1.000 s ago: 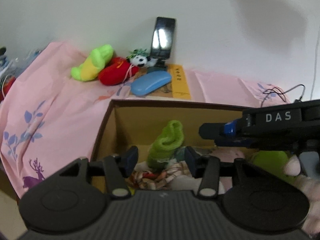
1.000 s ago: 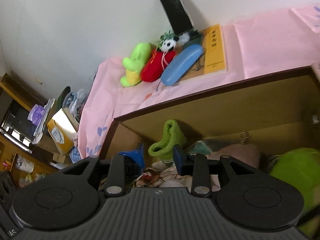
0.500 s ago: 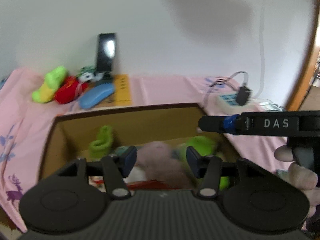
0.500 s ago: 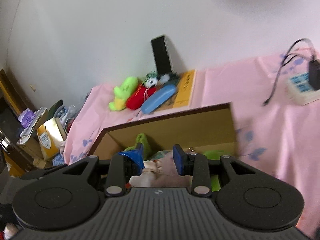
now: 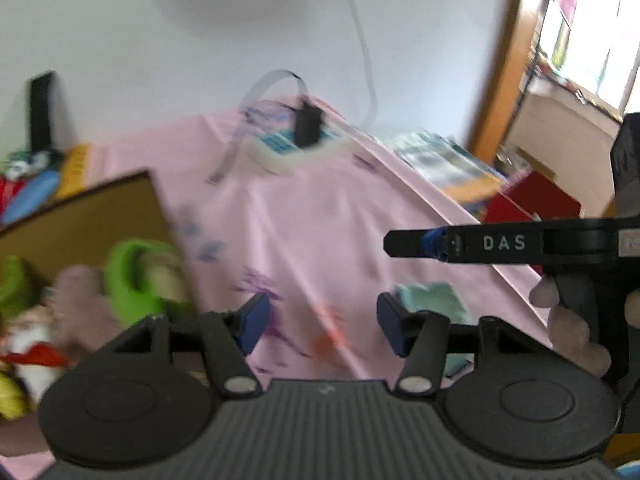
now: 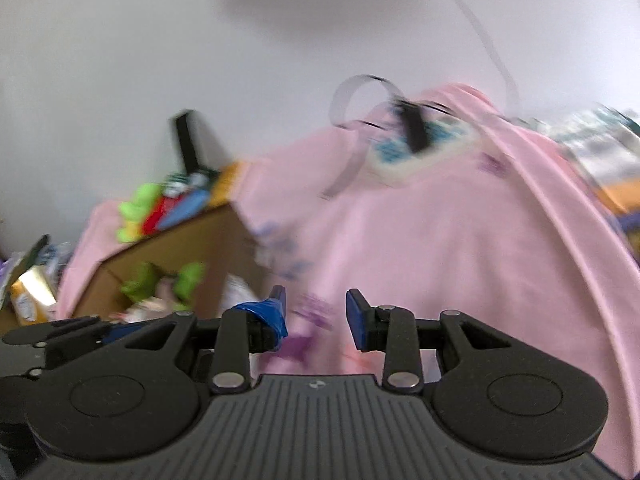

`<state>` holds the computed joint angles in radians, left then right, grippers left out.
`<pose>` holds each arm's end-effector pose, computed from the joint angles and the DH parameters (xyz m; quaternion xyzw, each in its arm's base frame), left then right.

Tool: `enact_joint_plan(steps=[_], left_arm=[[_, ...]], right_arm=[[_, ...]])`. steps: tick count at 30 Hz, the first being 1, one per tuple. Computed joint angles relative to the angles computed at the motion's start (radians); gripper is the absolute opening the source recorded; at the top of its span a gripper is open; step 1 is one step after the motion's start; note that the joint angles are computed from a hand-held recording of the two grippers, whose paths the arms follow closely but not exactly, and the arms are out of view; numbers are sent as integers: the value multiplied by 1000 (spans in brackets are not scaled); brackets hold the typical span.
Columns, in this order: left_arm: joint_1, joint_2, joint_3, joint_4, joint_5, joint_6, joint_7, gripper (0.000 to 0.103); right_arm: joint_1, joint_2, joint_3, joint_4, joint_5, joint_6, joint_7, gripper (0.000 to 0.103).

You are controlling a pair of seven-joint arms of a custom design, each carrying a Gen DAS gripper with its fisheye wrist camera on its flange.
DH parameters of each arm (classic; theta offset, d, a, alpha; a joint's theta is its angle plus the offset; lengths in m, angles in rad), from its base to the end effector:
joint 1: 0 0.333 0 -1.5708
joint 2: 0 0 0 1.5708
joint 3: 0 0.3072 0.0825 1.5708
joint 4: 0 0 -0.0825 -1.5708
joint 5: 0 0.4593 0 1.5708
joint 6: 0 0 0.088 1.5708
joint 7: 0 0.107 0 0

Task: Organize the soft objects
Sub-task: 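Move the right gripper to the mint-green pouch and grasp it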

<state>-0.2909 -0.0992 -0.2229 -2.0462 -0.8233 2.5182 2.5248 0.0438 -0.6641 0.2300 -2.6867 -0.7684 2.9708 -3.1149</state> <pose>0.5594 -0.3118 0.5083 -0.2890 0.8692 -0.3973 0.0558 0.4297 0.1692 0.4771 -0.4087 0.7729 -0.2290 0.4280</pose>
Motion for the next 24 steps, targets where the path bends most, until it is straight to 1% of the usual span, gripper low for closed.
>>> enact_joint_plan(steps=[1, 3, 5, 7, 9, 10, 11, 13, 16, 19, 22, 23, 24], left_arm=[[-5, 5, -8, -2, 16, -6, -8, 59], [-18, 20, -25, 0, 61, -12, -27, 59], [-31, 31, -37, -2, 94, -21, -36, 60], [-38, 48, -42, 6, 121, -45, -45, 60], [-45, 76, -50, 28, 160, -75, -88, 60], [-47, 93, -51, 44, 165, -104, -102, 60], [-49, 107, -53, 56, 172, -122, -120, 60], [-52, 129, -58, 71, 186, -141, -161, 60], [-60, 163, -63, 91, 237, -147, -231, 60], [-63, 179, -66, 99, 255, -151, -270, 60], [-58, 195, -68, 113, 230, -165, -280, 60], [-60, 197, -71, 114, 221, -162, -282, 60], [-58, 201, -71, 117, 208, -166, -282, 53]], right_arm=[[24, -25, -28, -33, 24, -23, -10, 16], [53, -77, -61, -95, 64, -56, -15, 16], [82, -118, -105, -149, 110, -74, -33, 16], [116, -158, -151, -196, 157, -88, -72, 16], [136, -178, -182, -224, 198, -103, -115, 16], [141, -186, -195, -238, 216, -104, -135, 16], [149, -197, -211, -252, 235, -101, -157, 16], [174, -205, -267, -280, 281, -67, -212, 16], [219, -186, -344, -293, 349, -26, -287, 16], [244, -160, -387, -298, 403, 18, -340, 16], [327, -126, -493, -292, 467, 68, -432, 18], [345, -117, -509, -288, 484, 74, -453, 18], [356, -110, -521, -285, 497, 80, -473, 18]])
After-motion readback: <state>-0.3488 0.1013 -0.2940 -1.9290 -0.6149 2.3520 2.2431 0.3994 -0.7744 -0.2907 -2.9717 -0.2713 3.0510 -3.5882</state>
